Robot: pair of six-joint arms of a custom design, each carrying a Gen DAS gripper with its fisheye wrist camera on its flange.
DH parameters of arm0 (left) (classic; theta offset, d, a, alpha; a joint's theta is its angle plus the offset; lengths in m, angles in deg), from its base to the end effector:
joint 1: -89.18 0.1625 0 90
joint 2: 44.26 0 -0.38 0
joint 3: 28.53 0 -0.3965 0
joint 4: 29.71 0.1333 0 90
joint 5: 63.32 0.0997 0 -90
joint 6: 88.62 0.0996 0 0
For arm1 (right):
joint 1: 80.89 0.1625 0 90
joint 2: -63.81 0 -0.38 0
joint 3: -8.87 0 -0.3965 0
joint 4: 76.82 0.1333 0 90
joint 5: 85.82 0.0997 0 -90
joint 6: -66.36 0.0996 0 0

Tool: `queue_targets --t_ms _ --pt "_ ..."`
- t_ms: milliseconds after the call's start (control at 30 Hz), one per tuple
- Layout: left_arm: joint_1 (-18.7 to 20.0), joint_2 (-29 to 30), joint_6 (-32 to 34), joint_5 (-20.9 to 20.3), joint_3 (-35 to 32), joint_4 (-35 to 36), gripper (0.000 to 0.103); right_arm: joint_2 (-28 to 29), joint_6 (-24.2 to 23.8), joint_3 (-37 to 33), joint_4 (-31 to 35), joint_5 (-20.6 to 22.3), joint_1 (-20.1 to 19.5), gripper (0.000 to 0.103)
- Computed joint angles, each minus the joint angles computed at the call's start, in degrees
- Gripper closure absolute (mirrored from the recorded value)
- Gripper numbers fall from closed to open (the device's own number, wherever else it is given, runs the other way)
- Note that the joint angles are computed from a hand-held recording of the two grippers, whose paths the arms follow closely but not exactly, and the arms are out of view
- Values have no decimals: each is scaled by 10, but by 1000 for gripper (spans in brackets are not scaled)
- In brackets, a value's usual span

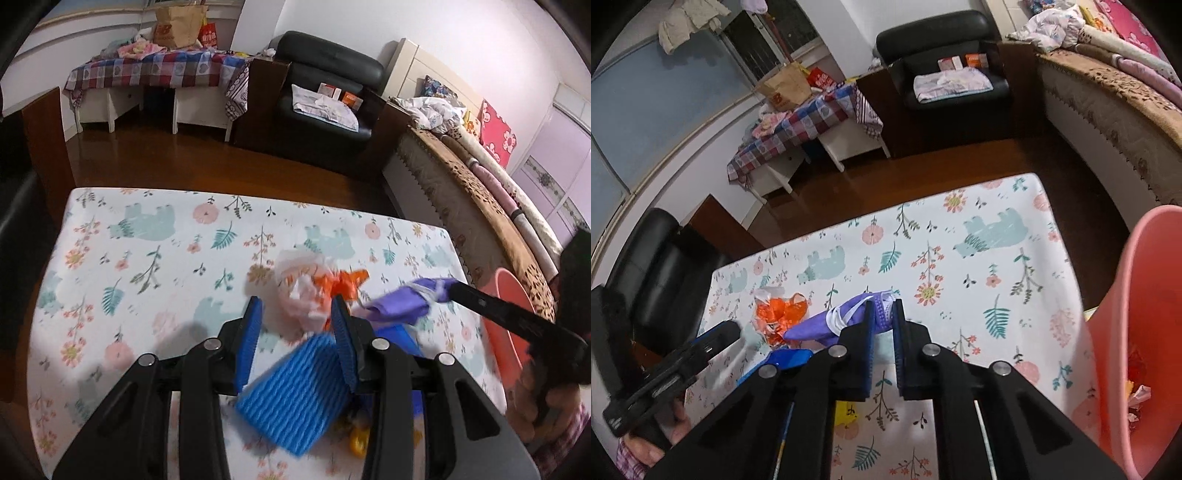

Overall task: Collect trash
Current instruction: 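Grasp the white plastic bag with the left gripper while the right gripper grasps the purple wrapper, then carry the white bag and purple wrapper over the pink bucket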

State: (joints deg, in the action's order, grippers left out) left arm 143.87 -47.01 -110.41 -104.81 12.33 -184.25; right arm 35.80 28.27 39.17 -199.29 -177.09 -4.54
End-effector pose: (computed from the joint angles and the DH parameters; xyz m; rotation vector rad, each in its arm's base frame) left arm -0.2986 -0.7813 -0.0787 0.0305 2.4278 -1.0180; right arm -0.0774 -0.8743 0.2892 0.5878 -2.7540 0.6696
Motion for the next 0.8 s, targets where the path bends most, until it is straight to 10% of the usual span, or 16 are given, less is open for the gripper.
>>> queue_targets --t_ms 300,800 --pt "12 57 19 -15 -94 25 65 -52 -17 78 -61 6 -1 95" --pt "-30 44 90 28 -50 -75 77 -123 -17 164 -112 25 -14 95"
